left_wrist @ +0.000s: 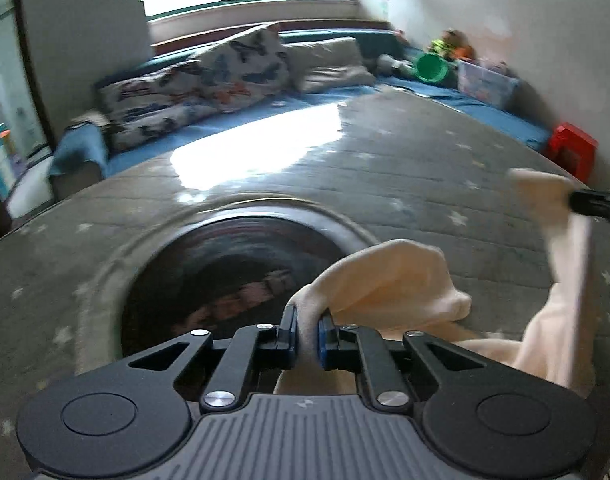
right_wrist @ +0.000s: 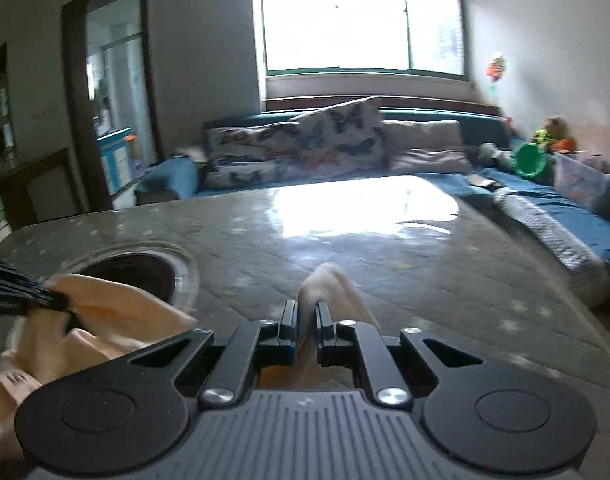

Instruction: Fold clothes

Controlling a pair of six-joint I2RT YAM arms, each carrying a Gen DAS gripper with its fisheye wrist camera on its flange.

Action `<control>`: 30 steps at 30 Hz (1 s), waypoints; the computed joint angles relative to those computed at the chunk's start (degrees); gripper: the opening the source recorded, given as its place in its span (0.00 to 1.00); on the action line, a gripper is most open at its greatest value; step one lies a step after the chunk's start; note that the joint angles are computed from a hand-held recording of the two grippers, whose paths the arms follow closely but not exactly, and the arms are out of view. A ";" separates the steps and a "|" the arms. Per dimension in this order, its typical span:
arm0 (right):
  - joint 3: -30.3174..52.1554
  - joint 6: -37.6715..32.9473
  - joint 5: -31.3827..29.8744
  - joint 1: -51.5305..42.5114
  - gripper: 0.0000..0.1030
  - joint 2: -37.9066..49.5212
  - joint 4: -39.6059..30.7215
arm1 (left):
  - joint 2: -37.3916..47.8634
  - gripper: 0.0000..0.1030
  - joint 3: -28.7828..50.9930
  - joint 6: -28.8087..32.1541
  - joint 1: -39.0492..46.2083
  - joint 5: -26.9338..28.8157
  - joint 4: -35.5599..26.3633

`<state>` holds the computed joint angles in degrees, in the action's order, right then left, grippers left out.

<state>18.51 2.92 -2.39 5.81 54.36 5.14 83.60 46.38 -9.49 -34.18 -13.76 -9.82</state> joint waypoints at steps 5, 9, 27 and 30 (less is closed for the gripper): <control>-4.26 -2.05 -0.45 -7.79 0.07 -10.79 -7.00 | -5.45 0.11 -3.47 -1.69 -1.24 -5.40 -1.55; -6.54 -3.18 -1.65 -12.19 0.07 -14.38 -10.74 | -7.20 0.11 -5.15 -2.81 -2.85 -8.74 -2.23; -11.44 -2.97 2.59 -10.98 0.07 -18.64 -13.31 | -10.18 0.11 -7.99 -5.06 -4.35 -12.42 -3.68; -11.71 -2.92 4.07 -10.06 0.07 -18.88 -13.53 | -10.77 0.11 -8.46 -5.18 -4.47 -13.21 -3.92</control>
